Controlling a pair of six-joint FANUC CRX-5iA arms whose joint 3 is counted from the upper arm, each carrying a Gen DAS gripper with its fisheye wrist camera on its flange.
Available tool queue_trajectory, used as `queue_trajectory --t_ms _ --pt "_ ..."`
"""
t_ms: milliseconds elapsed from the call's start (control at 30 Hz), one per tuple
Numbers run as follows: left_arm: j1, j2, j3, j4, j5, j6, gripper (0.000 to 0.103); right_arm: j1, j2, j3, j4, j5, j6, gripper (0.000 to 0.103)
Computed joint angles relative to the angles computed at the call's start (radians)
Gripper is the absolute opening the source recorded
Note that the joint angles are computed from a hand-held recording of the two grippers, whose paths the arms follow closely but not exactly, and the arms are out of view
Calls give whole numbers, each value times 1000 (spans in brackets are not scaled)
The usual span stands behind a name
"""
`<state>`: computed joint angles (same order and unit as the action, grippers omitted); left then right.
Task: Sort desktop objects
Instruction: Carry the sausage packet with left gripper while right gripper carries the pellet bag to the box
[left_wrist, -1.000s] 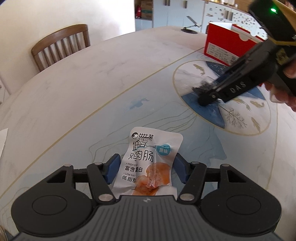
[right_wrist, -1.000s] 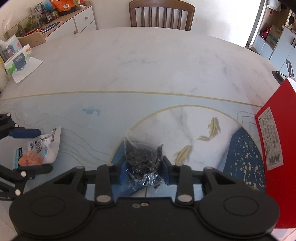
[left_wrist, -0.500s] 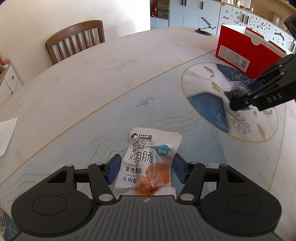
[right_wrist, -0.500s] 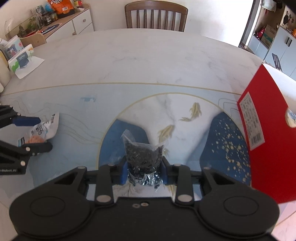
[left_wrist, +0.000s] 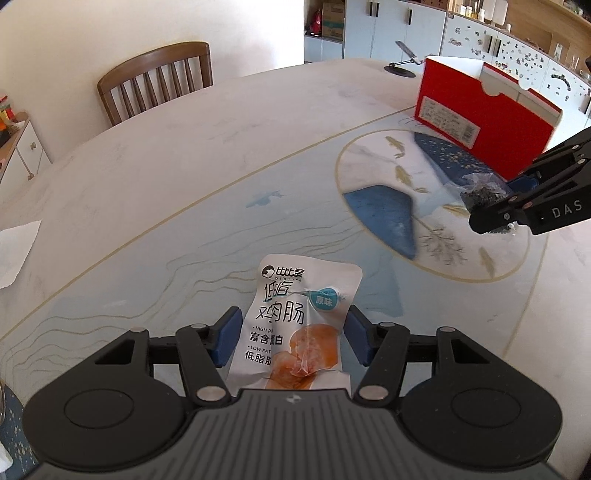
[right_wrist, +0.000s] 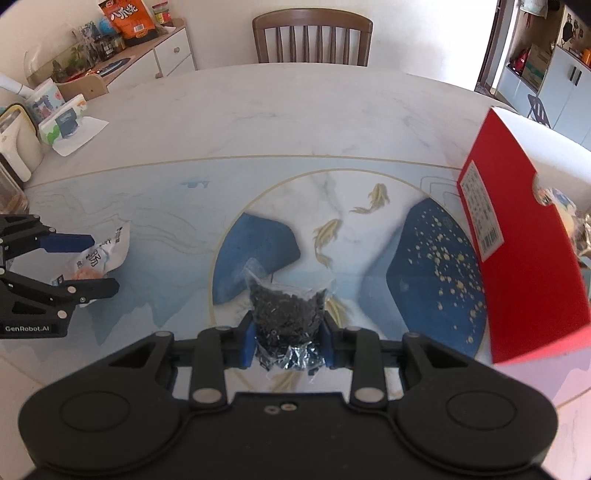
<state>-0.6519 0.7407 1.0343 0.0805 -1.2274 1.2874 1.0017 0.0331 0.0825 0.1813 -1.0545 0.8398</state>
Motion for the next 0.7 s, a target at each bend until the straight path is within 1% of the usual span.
queue_trajectory --t_ms 100,267,433,533,600,700 --pt "-13 -11 -2 -4 -10 17 59 2 -28 -25 -3 2 -11 33" --pt "-36 -23 5 -9 -23 80 59 6 -75 -64 -5 0 -36 33" --pt "-71 -30 33 -42 -26 154 59 10 -132 -115 10 11 -76 33" --pt "-91 -9 97 -59 -53 192 59 12 -166 -143 29 15 -96 33" --pt "-100 18 159 -51 -83 218 59 22 -192 -168 63 20 -111 33" --pt "-118 62 258 -52 -125 245 59 15 -232 -194 73 36 -132 33"
